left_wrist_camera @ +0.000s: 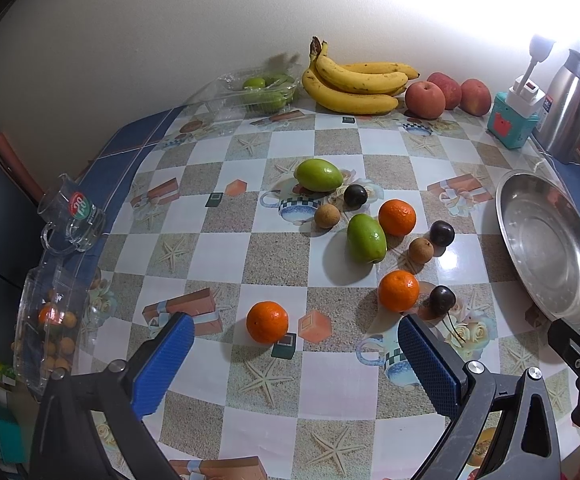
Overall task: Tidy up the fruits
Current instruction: 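Grasp an orange with the left tool while the right tool grasps a dark plum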
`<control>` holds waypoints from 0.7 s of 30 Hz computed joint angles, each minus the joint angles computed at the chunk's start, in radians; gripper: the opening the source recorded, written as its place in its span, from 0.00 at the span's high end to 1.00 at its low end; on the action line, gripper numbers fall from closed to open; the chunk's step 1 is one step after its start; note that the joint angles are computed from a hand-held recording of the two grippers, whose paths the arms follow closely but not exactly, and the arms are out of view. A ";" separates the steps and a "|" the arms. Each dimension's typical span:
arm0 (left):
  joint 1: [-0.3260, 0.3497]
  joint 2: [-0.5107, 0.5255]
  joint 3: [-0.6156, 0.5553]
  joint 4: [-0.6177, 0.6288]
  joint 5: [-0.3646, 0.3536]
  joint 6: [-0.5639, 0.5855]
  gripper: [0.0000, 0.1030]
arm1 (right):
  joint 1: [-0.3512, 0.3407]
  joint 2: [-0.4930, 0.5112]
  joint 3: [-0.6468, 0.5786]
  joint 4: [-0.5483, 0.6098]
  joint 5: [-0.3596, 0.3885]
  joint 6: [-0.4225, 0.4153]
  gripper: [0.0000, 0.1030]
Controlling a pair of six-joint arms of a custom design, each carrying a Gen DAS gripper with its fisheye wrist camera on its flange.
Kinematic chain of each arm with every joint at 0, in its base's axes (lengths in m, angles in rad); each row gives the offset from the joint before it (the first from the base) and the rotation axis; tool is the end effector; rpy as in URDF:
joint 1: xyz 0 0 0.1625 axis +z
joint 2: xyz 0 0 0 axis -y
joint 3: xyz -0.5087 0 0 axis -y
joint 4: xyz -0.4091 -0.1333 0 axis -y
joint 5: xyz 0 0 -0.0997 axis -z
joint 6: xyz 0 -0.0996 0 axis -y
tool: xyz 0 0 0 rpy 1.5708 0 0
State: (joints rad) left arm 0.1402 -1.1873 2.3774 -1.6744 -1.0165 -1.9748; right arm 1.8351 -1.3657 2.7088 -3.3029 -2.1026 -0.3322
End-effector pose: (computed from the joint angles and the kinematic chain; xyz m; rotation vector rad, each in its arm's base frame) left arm -0.2848 -0.2278 0.1268 -0.2092 2.0438 -0.7318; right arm 0.1637 -0.2880 0.2204 0.6207 -2.4863 0.4802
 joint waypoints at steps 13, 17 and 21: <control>-0.004 -0.050 0.045 -0.088 0.010 0.001 0.00 | -0.001 0.002 -0.013 0.032 0.022 0.006 0.00; -0.014 -0.081 0.076 -0.107 0.029 -0.006 0.00 | 0.020 0.045 -0.036 0.068 0.050 -0.005 0.00; -0.024 -0.120 0.111 -0.104 0.052 -0.018 0.00 | 0.025 0.090 -0.052 0.091 0.095 -0.035 0.00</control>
